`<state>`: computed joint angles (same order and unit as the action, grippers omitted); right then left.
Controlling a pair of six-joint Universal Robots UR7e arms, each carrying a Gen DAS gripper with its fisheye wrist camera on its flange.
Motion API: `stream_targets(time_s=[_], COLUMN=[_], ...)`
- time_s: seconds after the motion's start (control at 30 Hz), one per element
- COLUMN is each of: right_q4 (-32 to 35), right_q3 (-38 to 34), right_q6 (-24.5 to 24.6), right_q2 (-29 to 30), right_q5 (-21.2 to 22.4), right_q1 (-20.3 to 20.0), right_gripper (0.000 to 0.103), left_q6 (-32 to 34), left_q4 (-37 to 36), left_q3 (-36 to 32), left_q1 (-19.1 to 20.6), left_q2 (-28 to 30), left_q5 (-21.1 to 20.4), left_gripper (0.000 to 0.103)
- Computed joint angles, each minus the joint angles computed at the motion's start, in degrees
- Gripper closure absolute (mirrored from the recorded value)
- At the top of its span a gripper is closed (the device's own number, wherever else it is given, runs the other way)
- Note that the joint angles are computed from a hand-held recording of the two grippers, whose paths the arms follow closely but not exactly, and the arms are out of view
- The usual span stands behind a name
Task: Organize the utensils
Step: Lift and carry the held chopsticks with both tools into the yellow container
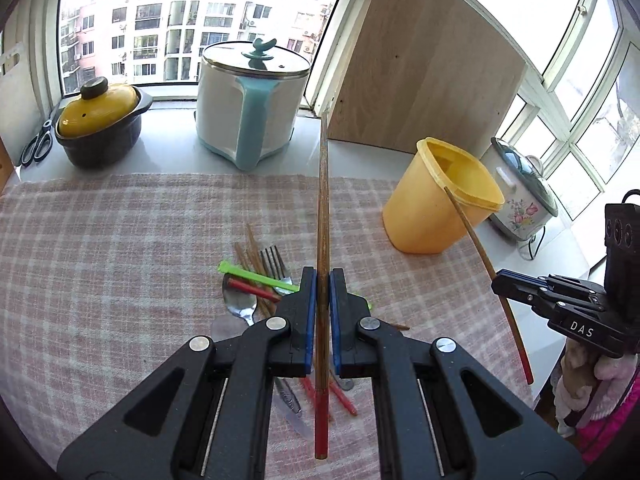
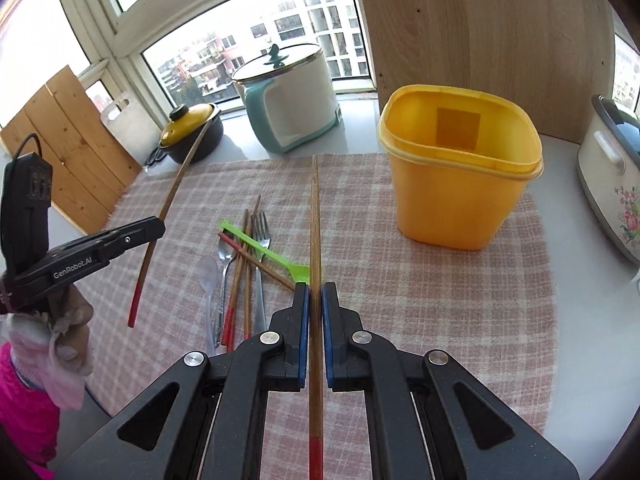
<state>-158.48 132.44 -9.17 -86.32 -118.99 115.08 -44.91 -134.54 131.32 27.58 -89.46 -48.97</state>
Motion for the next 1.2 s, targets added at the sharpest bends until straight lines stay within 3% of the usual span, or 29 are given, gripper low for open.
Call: stream_targets(time_s=[0.47,0.9,1.2], right_q4=[-4.9,-10.6,-14.6], right_q3=[-7.8,-14.8,-18.5], right_q6=[-5.0,-7.7,-10.1], right_q2=[1.6,6.8,10.8], right_q5=[1.1,4.5,5.0], right_q1=[-3.4,-7.9,-9.4], right_gripper=[0.098,0.098,0.098], left_q6=[12.3,19.0,20.4], left_q4=[-18.7,-26.7,-29.1], left_q3=[-12.4,-24.8,-30.0], left_q1=[3.6,7.5,9.6], left_q2=[18.2,31.2,36.9], left_q5=[-1.6,-4.6,-5.5], left_gripper=[0.099,0.099,0.099])
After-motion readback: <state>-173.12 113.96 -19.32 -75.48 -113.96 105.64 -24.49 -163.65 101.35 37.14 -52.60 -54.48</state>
